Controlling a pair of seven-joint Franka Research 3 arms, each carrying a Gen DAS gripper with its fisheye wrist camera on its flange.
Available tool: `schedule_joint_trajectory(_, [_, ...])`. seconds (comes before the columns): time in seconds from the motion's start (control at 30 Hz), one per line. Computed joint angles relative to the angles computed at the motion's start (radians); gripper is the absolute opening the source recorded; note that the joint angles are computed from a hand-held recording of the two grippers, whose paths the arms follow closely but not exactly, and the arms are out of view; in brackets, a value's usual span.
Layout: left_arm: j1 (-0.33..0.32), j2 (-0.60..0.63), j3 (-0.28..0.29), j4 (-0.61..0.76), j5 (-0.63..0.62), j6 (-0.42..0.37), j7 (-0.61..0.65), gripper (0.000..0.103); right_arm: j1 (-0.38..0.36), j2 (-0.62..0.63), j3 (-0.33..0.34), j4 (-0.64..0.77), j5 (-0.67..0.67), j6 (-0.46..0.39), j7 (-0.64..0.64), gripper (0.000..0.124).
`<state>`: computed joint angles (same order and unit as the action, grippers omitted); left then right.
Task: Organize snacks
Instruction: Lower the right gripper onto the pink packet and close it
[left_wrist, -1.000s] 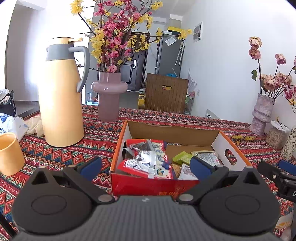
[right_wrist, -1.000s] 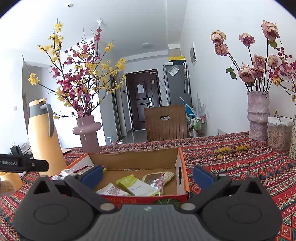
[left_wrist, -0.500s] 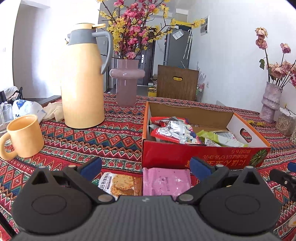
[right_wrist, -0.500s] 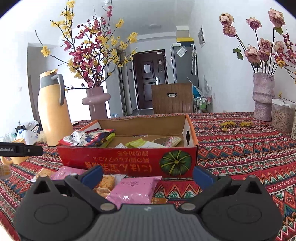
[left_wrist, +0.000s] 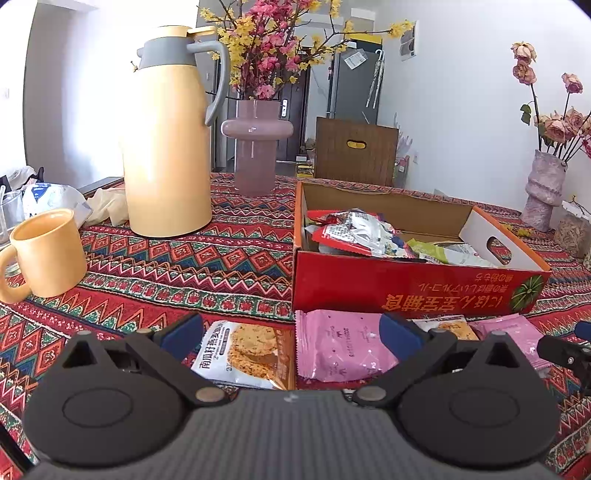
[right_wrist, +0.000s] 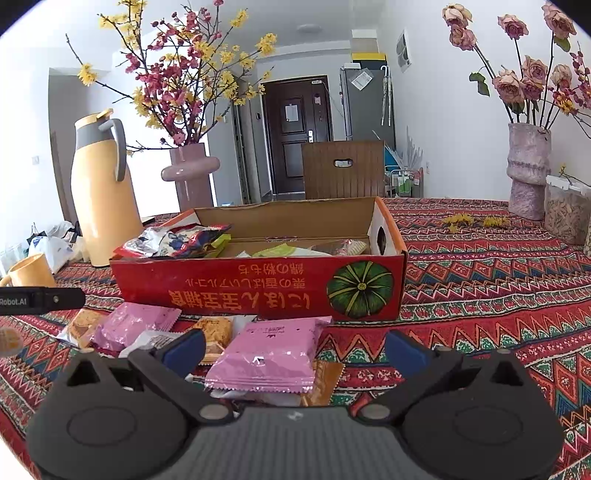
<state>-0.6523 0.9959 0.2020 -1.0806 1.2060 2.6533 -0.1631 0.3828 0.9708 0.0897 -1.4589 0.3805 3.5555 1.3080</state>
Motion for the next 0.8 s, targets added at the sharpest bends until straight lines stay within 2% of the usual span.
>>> schedule_joint_trajectory(0.2, [0.004, 0.016, 0.015, 0.013, 0.010, -0.027, -0.014, 0.103, 0.061, 0.013, -0.075, 0.033, 0.083, -0.040, -0.014, 0.103])
schedule_joint_trajectory(0.37, [0.026, 0.042, 0.003, 0.035, -0.010, -0.005, 0.006, 0.103, 0.100, 0.031, -0.117, 0.061, 0.125, -0.058, -0.026, 0.103])
schedule_joint_trajectory(0.5, [0.022, 0.044, 0.023, 0.030, 0.005, 0.036, -0.026, 0.103, 0.145, 0.046, -0.172, 0.085, 0.176, -0.071, -0.037, 0.103])
schedule_joint_trajectory(0.8, [0.019, 0.051, 0.039, 0.032, -0.002, 0.070, -0.045, 0.103, 0.165, 0.053, -0.197, 0.102, 0.206, -0.104, -0.044, 0.103])
